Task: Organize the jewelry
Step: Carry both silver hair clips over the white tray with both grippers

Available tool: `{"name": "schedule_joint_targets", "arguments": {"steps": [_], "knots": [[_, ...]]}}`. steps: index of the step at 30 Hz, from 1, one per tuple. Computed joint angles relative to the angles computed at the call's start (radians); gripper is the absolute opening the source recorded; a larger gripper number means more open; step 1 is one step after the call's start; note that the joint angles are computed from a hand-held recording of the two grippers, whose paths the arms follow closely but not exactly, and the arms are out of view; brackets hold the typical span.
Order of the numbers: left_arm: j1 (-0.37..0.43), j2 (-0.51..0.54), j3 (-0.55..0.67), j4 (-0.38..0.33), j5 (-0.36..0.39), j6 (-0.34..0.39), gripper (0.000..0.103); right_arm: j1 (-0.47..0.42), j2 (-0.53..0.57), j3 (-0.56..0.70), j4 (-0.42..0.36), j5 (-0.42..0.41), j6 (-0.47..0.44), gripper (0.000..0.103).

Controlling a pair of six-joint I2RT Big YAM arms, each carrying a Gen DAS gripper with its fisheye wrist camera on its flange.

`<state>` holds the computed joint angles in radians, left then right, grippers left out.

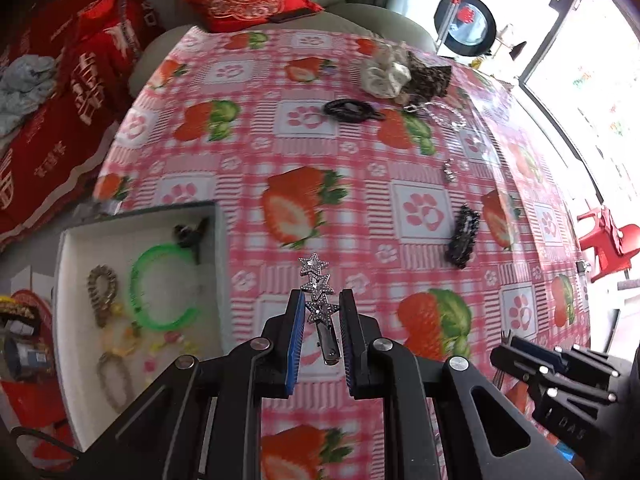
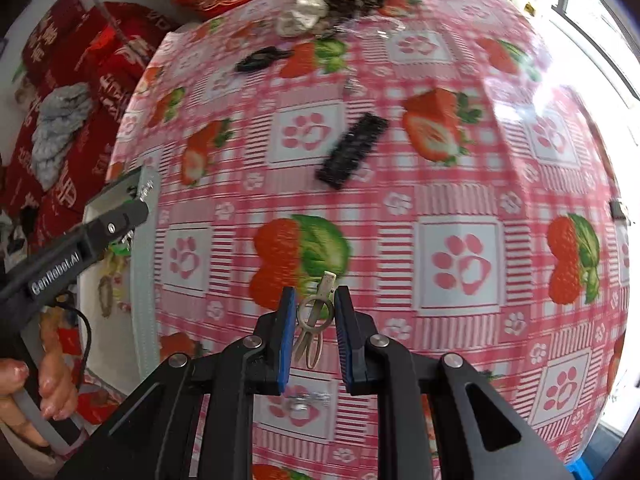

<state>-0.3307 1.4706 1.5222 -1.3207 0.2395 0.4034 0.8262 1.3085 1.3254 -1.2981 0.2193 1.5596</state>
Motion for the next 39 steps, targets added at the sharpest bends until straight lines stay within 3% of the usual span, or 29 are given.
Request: {"name": "schedule_joint_targets", "arguments": {"steps": [14, 22, 30, 39], "knots": [[0.232, -0.026, -0.034, -0.014, -0.032, 0.064, 0.024, -0.02, 0.212, 0.253, 0.064, -0.051, -0.244, 0.021], [0.344, -0.016, -0.064, -0.012, -0.065, 0.091, 0.024, -0.013, 0.378, 0.438, 0.093, -0.126, -0.381, 0.021], [0.414, 0.002, -0.098, 0.001, -0.09, 0.126, 0.024, -0.003, 0.494, 0.534, 0.114, -0.221, -0.425, 0.021], [0.434, 0.027, -0.114, 0.023, -0.1, 0.142, 0.024, 0.002, 0.591, 0.615, 0.086, -0.286, -0.448, 0.021]]}}
